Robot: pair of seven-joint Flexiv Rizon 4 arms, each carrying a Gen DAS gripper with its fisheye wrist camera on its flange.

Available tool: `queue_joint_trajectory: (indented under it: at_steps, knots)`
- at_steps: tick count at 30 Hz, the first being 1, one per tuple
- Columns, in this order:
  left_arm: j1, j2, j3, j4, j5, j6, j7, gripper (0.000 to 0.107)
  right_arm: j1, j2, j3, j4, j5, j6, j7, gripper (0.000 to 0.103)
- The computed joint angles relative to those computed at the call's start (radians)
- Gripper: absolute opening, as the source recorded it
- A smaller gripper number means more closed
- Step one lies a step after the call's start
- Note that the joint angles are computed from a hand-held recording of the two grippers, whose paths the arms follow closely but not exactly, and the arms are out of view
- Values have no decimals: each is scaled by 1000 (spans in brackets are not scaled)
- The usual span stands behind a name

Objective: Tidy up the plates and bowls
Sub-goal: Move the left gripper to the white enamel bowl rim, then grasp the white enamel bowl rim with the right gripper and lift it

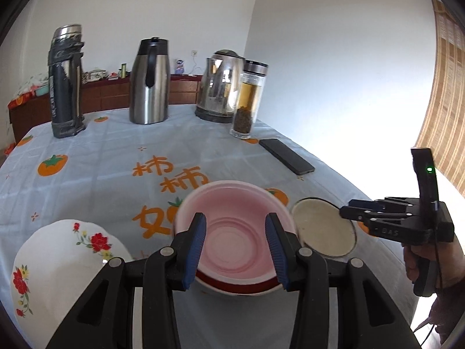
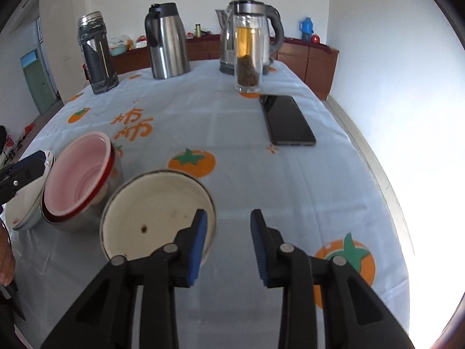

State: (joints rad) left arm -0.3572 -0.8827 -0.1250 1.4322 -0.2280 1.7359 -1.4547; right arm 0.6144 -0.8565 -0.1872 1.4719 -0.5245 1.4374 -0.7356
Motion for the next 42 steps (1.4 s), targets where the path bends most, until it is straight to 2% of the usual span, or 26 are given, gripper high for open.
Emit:
queue_joint_trajectory:
  at_steps: [2, 4, 6, 9, 14, 20, 22, 25, 27, 29, 32, 39, 40, 41, 42]
  knots:
    - [-28, 2, 22, -13, 9, -19, 13, 45, -31, -3, 43, -2, 13, 11, -28, 23]
    - [-67, 2, 60, -32, 17, -41, 25, 45, -60, -7, 90, -8, 29, 15, -66, 11]
    - [-71, -1, 47, -44, 27, -61, 40, 45, -77, -12, 122, -19, 42, 13, -105, 7]
    - [-67, -10, 17, -61, 37, -76, 59, 45, -68, -11, 116, -20, 53, 9, -131, 7]
    - [-53, -28, -41, -87, 41, -118, 92, 45, -27, 16, 37, 38, 50, 28, -107, 6]
    - [-59, -51, -70, -125, 37, -189, 128, 45, -39, 41, 40, 89, 57, 56, -122, 6]
    - [-76, -58, -53, -141, 33, -216, 127, 44, -59, 47, 68, 99, 65, 74, -143, 6]
    - [-81, -70, -56, -168, 21, -272, 129, 35, -75, 55, 100, 113, 82, 90, -172, 6]
    - [-119, -84, 5, -207, 19, -324, 88, 34, -82, 55, 113, 115, 95, 94, -185, 6]
    - [-134, -94, 33, -232, 26, -358, 58, 30, -81, 53, 113, 115, 107, 99, -190, 6]
    - [-138, -93, 45, -234, 44, -365, 27, 28, -88, 49, 126, 113, 127, 114, -200, 7]
    - [-130, -84, 44, -215, 75, -339, 1, 27, -52, 48, 84, 120, 149, 129, -192, 7]
    - [-138, -82, 62, -214, 76, -334, -18, 27, -48, 49, 78, 121, 150, 130, -190, 7]
    - [-127, -81, 48, -212, 88, -333, -23, 27, -45, 49, 76, 121, 152, 129, -187, 7]
    - [-101, -80, 1, -201, 68, -337, 14, 27, -43, 49, 73, 121, 153, 127, -185, 7]
